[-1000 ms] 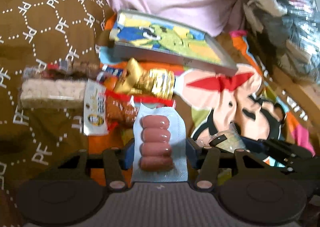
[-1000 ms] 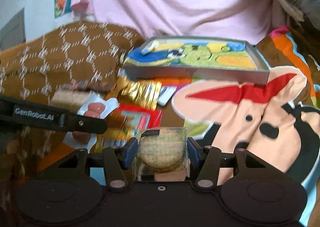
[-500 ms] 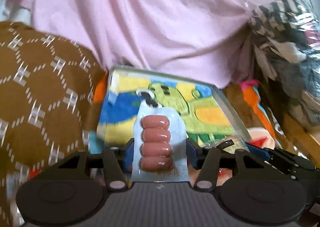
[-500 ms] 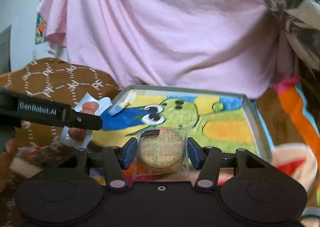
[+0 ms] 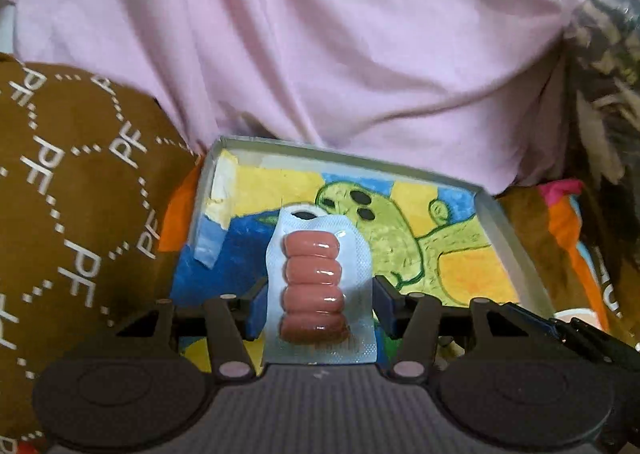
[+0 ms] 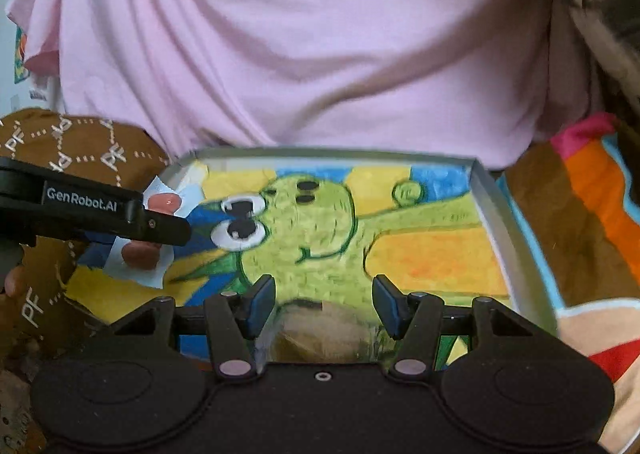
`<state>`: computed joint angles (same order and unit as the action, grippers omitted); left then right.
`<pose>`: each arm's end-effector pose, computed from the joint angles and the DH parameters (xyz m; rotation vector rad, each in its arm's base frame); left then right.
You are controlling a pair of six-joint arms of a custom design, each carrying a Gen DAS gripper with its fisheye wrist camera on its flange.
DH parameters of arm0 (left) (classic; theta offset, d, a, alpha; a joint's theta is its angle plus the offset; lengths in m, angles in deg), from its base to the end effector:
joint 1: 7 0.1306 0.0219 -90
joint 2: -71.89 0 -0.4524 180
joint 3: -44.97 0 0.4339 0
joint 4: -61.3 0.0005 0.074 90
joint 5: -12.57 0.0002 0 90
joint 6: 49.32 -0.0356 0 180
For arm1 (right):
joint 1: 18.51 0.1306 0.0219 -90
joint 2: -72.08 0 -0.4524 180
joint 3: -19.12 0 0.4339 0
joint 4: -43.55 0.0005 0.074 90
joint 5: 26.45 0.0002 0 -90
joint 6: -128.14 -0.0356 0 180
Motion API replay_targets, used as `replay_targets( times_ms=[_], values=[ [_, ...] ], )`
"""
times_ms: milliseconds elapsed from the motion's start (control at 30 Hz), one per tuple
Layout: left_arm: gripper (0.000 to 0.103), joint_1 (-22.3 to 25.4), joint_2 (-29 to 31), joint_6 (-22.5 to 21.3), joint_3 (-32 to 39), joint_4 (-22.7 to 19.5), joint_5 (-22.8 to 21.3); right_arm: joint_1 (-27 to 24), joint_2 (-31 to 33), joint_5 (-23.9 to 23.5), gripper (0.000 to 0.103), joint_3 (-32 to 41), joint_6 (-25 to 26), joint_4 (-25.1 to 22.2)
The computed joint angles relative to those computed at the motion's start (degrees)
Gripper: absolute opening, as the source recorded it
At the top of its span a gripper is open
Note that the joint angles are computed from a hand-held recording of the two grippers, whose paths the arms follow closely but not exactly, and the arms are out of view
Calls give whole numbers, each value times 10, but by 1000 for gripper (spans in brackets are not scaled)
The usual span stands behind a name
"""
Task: Organize snacks
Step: 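Lower the cookie and sausage pack into the grey tray and open both tools, then withdraw both tools up and away from the tray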
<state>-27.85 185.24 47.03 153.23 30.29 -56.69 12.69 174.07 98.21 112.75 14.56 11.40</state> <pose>0.6682 -0.2685 0.4441 0.4857 2.1789 -0.6611 0.5441 0.3053 0.4428 0.1630 2.1314 -0.1376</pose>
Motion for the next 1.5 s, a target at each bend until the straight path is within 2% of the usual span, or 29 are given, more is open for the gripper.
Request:
replay_targets(
  times_ms=[133,200,300,467,567,633,700,900,1067,1300,1433,1500],
  values=[
    [59,-5,10,-16,3,-13,-15,0,-5,4,59,-19,-5,25],
    [60,-6,13,-20,2,-17,-21,2,-9,9,64,-26,-6,33],
    [62,-6,14,-23,2,-27,-24,5,-19,22,79,-38,-6,49],
    [81,-5,-4,-23,-21,-6,-37,17,-40,50,96,-56,-7,74],
    [90,-5,-22,-25,-39,16,-43,30,-57,70,102,-67,-2,101],
    [98,-4,-40,-23,-58,35,-40,40,-67,86,102,-72,3,117],
    [100,-1,-59,-19,-76,56,-37,50,-77,97,102,-73,6,124],
    [103,11,-122,-11,-132,114,-28,90,-100,140,102,-69,23,126],
    [103,26,-179,5,-182,153,-26,125,-112,169,102,-57,18,122],
    [103,60,-251,-12,-239,160,-22,178,-122,204,102,-43,-16,103],
    [103,83,-291,7,-287,188,-22,210,-123,227,102,-39,-27,90],
    [103,95,-306,15,-304,186,-17,224,-121,234,102,-36,-35,78]
  ],
)
